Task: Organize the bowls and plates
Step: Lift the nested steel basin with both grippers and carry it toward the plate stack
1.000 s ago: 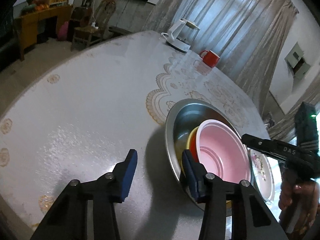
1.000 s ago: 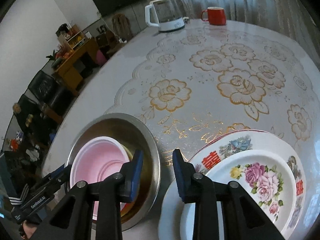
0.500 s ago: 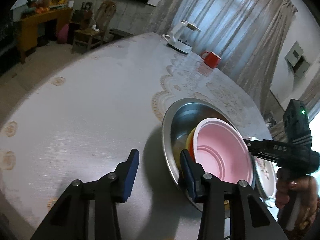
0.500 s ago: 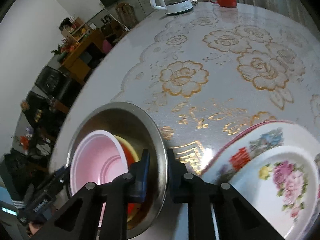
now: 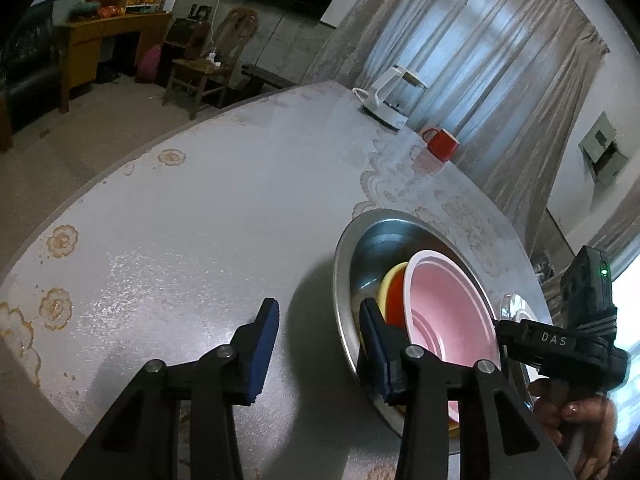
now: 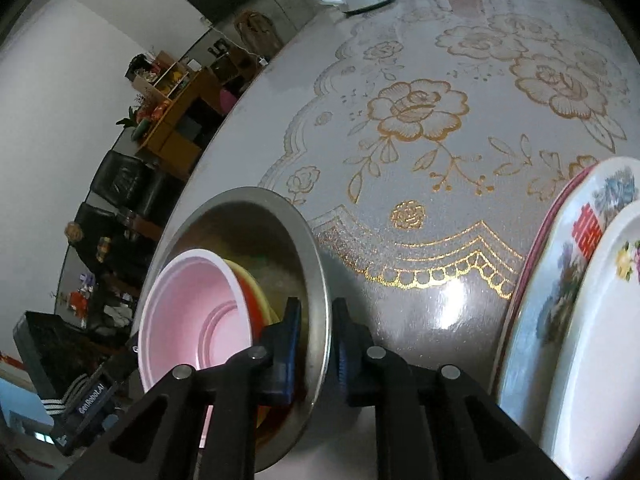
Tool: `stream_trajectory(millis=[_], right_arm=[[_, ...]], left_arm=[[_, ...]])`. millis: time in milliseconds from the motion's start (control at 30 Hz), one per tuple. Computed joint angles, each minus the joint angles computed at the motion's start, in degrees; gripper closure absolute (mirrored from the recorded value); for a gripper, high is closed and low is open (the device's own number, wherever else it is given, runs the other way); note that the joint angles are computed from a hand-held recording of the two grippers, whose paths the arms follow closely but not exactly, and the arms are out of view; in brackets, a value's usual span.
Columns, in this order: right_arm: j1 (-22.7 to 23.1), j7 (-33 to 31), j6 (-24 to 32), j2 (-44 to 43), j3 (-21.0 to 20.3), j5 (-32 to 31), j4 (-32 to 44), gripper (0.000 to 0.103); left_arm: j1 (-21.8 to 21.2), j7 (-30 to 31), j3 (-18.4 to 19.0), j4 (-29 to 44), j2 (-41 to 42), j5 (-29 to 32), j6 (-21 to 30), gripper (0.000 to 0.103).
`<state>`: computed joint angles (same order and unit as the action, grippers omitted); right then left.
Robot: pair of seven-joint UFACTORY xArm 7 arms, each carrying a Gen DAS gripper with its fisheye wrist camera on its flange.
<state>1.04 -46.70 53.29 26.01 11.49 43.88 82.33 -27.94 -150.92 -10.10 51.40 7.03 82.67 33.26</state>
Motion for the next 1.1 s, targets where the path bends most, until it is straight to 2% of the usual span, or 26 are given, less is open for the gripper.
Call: stream_trajectory(millis=[100, 333, 433, 533, 567, 633, 700, 733, 800, 867, 1033, 1100], right_arm=[[0.07, -0.98, -1.06, -0.01, 0.30, 0.52, -0.19, 0.089], [0.31, -2.10, -3.77, -0.22, 0.69, 1.41, -1.29, 0.089], [0.15, -2.50, -4.03, -0.41, 0.78, 1.98, -1.69, 0.089], [0.16, -2.49, -3.83, -0.17, 0.76, 2.06, -1.42, 0.089], [0.18, -2.67, -4.12, -0.16, 0.80, 2.18, -1.48, 0.089], [0.40, -3.23, -5.17, -0.77, 0.70, 1.98, -2.32, 0.089], [0.86, -4.00, -6.87, -1.34, 0.71, 1.58, -3.14, 0.090], [0.81, -4.29, -7.30, -1.57, 0.85, 1.94, -3.51, 0.091], [0.72, -4.69, -7.39, -1.93, 1.01, 2.53, -3.90, 0.093], [0.74, -4.51, -7.32, -2.18, 0.90, 2.66, -4.09, 0.093], [0.47, -4.26, -6.56, -2.31, 0.68, 3.31, -4.19, 0.093], [0.40, -4.76, -6.78, -2.83, 0.72, 3.79, -4.78, 0.093]], left_arm=[[-0.24, -2.91, -0.09, -0.62, -0.27, 2.38, 0.26, 0.059], [-0.49, -2.44, -0.85, -1.47, -1.13, 2.61, 1.68, 0.058], [-0.23, -3.63, -0.76, -1.65, -1.00, 1.99, 1.89, 0.046], [-0.01, -7.79, -0.65, -2.26, -1.06, 4.87, 1.41, 0.043], [-0.14, -6.34, -0.88, -2.02, -0.99, 4.00, 2.22, 0.044], [-0.77, -1.67, -1.41, -1.05, -0.72, 1.97, 4.49, 0.052], [-1.41, 2.06, -1.64, 0.13, -0.21, 1.59, 5.73, 0.070], [-1.87, 4.72, -1.83, 1.00, 0.25, 0.57, 6.96, 0.073], [-2.57, 6.44, -1.72, 1.93, 0.83, 1.32, 7.61, 0.087], [-2.79, 6.41, -1.40, 1.86, 0.86, 1.38, 7.61, 0.087], [-1.20, -1.12, -0.34, 0.25, 0.14, 8.81, 2.36, 0.088], [-0.92, -0.80, -0.65, 0.20, 0.04, 8.45, 2.44, 0.088]])
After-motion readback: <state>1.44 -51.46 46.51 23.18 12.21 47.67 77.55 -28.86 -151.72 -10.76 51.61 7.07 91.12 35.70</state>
